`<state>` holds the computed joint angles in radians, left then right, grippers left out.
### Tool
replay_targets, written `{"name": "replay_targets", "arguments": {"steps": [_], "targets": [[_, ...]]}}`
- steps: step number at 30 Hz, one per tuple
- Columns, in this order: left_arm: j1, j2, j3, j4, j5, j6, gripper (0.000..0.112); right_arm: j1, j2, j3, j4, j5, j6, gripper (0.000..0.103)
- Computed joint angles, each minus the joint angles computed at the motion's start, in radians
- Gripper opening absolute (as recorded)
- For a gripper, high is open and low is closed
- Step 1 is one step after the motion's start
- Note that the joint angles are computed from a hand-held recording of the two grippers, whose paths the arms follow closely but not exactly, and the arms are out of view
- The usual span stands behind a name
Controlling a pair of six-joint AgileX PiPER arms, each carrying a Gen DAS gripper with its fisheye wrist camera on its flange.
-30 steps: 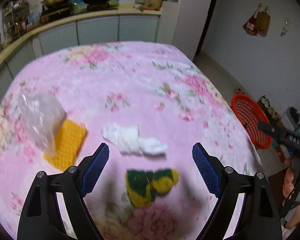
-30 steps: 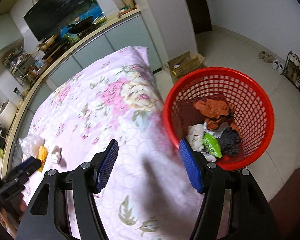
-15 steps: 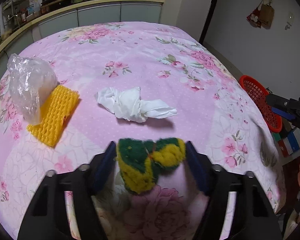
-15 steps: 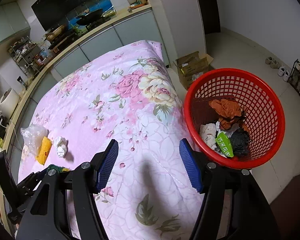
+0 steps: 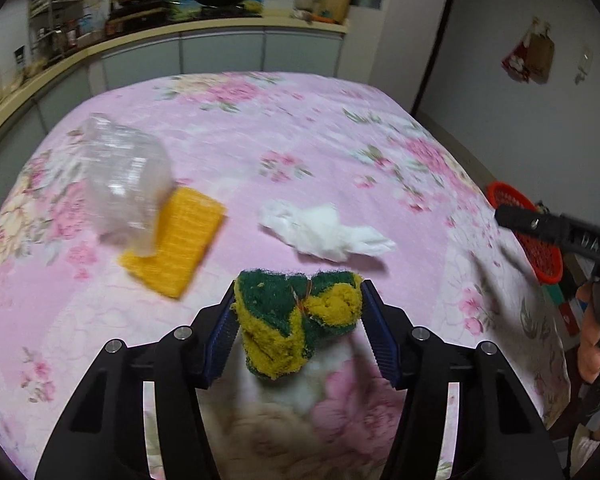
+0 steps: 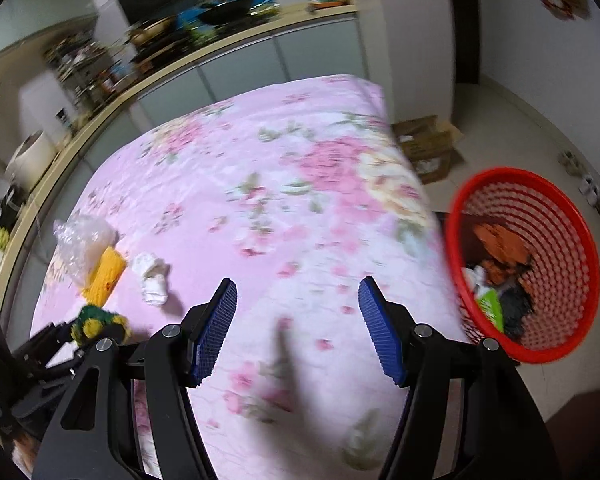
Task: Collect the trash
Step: 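Grasp the green-and-yellow scrubber sponge with the left tool, then grasp the crumpled white tissue with the right tool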
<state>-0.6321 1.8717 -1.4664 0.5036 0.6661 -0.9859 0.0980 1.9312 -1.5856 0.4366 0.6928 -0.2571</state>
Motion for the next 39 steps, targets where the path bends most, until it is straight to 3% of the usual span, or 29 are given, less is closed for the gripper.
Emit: {"name": "replay_targets", "arguments": {"steps": [9, 18, 24, 35, 39], "targets": [[0.039, -0.118, 0.123, 0.147, 0.042, -0.152, 0.056, 0.132, 0.11, -0.16, -0.039, 0.046, -0.032, 0.061], [0.103, -0.169, 0.199, 0.155, 0.025, -0.181, 0.056, 0.238, 0.277, -0.402, -0.101, 0.162, -0.022, 0.061], [0.11, -0.18, 0.217, 0.164, 0.018, -0.193, 0.056, 0.289, 0.329, -0.476, -0.15, 0.179, -0.007, 0.061], [0.101, -0.171, 0.21, 0.167, 0.024, -0.195, 0.056, 0.321, 0.362, -0.504, -0.235, 0.176, 0.025, 0.037], [0.094, -0.162, 0.199, 0.167, 0.03, -0.192, 0.056, 0.309, 0.358, -0.498, -0.206, 0.179, 0.012, 0.034]]}}
